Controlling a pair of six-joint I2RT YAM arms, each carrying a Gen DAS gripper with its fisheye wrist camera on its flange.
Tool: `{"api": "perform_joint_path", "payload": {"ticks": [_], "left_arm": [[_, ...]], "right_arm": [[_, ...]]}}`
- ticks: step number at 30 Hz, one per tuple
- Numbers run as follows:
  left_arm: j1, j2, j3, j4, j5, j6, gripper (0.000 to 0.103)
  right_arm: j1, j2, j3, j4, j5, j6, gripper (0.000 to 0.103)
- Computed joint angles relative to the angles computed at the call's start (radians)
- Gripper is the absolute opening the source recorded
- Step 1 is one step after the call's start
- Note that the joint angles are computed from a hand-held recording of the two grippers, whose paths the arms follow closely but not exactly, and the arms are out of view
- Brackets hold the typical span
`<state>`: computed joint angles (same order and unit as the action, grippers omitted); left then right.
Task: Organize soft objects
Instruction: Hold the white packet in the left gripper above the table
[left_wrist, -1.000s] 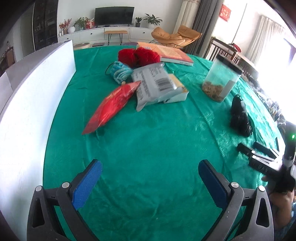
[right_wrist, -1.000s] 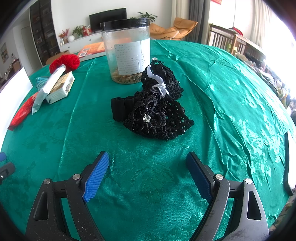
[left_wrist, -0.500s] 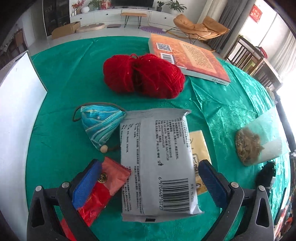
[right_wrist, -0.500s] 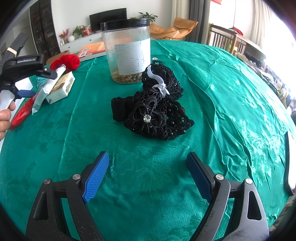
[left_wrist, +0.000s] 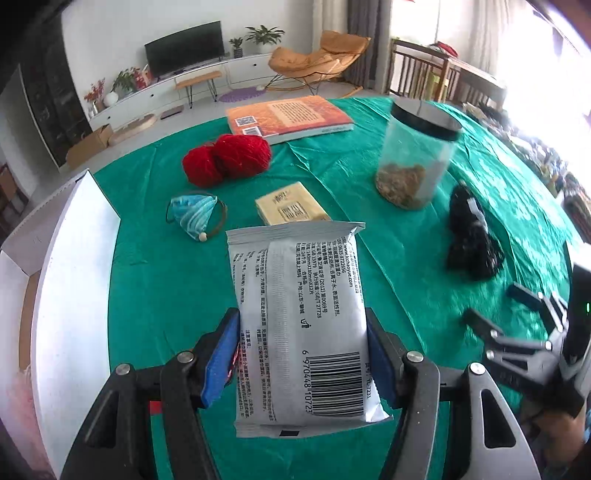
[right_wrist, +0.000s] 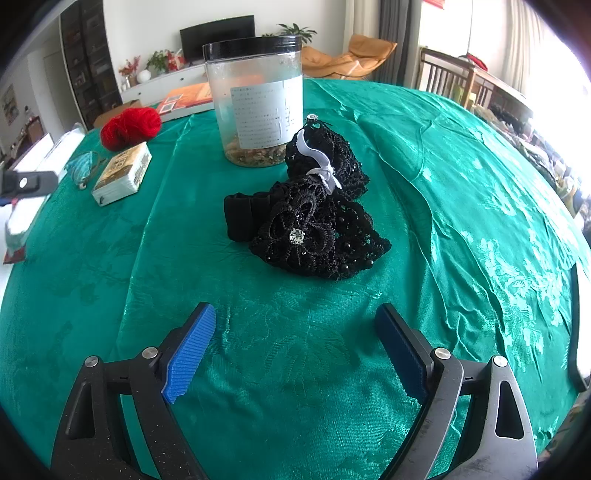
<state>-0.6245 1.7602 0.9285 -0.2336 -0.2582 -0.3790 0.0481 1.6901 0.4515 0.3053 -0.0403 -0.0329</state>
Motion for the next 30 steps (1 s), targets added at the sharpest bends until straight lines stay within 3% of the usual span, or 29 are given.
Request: {"api": "perform_joint_path", "payload": {"ticks": [3,6,8,11,15,30], "left_arm": [[-0.095,0.018,-0.083,0.061,-0.040,-0.034,0.068],[-0.133,0.076,-0.115,0.120,-0.066,-0.064,0.086],[-0.141,0.110,-0.121,0.152,-0.078,-0.066,0.089],[-0.144,0.118,-0.164,0.233,-0.098,-0.065,0.103],[-0.103,0.133,-0.248,0.428,-0.034,-0.070,0.103],[-0.107,0.141,-0.237,0.424,-0.034,-0.069,0.103]], "right_arm": [[0.000,0.000,0.000,0.000,0.000,0.001,0.091],[0.000,-0.001,-0.001,0.000,0.000,0.001,0.091],[0.000,-0.001,-0.001,0.000,0.000,0.001,0.091],[0.000,-0.002,-0.001,0.000,0.001,0.001,0.091],[0.000,-0.003,-0.002,-0.001,0.000,0.001,0.091],[0.000,-0.004,-0.003,-0.001,0.001,0.003,0.091]]}}
